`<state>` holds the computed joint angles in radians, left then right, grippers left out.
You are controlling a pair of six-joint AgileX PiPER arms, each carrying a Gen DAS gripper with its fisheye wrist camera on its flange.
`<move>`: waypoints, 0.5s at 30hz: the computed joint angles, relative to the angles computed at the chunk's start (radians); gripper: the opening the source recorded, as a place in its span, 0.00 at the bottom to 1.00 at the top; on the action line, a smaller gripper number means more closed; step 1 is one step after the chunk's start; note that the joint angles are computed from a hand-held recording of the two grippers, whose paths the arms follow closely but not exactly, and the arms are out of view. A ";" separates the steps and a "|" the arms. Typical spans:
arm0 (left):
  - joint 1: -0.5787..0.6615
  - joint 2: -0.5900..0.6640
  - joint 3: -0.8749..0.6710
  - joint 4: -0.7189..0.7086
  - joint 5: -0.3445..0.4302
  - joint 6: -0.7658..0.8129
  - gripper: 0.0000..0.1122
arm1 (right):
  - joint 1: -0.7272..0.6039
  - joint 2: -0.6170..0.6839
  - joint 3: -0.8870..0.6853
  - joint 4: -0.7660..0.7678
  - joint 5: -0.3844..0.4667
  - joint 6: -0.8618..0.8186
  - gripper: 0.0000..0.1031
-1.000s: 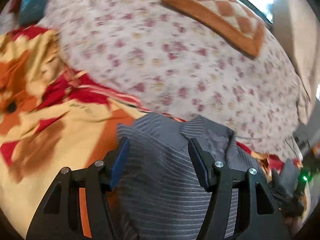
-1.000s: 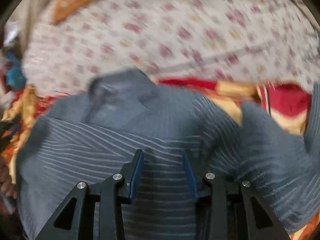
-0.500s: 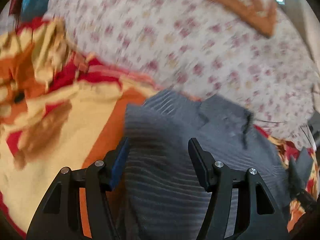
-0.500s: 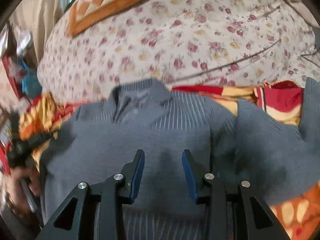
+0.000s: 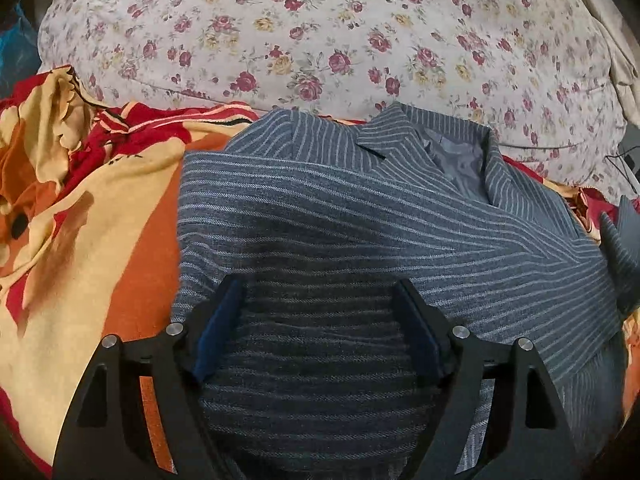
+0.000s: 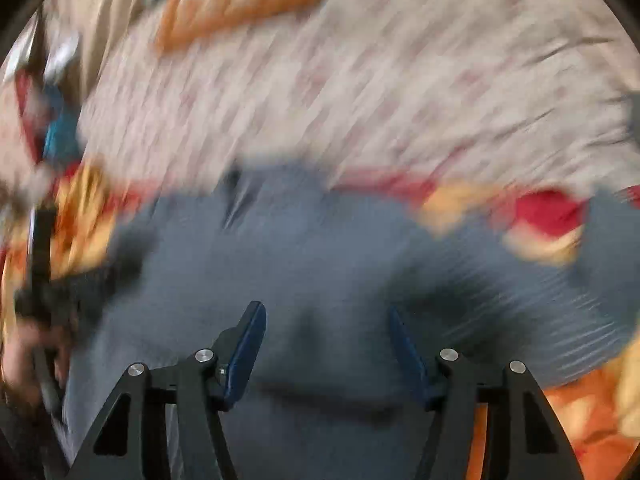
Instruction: Fold large clothes
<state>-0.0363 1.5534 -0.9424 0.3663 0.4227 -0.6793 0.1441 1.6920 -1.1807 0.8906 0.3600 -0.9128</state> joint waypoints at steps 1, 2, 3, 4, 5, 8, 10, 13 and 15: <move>-0.004 -0.002 0.004 0.007 -0.003 -0.012 0.70 | -0.070 -0.014 -0.004 0.057 -0.045 -0.022 0.61; -0.005 0.002 0.002 0.010 -0.004 -0.016 0.70 | -0.113 -0.014 -0.013 0.081 -0.073 -0.031 0.62; -0.009 0.005 -0.002 0.017 0.000 -0.024 0.70 | -0.168 -0.007 -0.030 0.116 -0.104 -0.044 0.62; -0.013 0.006 -0.003 0.029 0.002 -0.035 0.70 | -0.227 0.011 -0.055 0.165 -0.128 -0.071 0.62; -0.017 0.006 -0.004 0.038 0.006 -0.043 0.70 | -0.292 0.037 -0.089 0.254 -0.126 -0.139 0.62; -0.028 0.006 0.000 0.079 0.012 -0.078 0.71 | -0.441 0.138 -0.205 0.349 -0.055 -0.198 0.62; -0.034 0.012 -0.003 0.095 0.016 -0.086 0.73 | -0.498 0.222 -0.314 0.290 0.028 -0.126 0.60; -0.046 0.020 -0.009 0.131 0.027 -0.115 0.74 | -0.536 0.335 -0.460 0.213 0.115 -0.013 0.56; -0.042 0.016 -0.003 0.123 0.017 -0.109 0.74 | -0.543 0.402 -0.547 0.146 0.149 0.084 0.49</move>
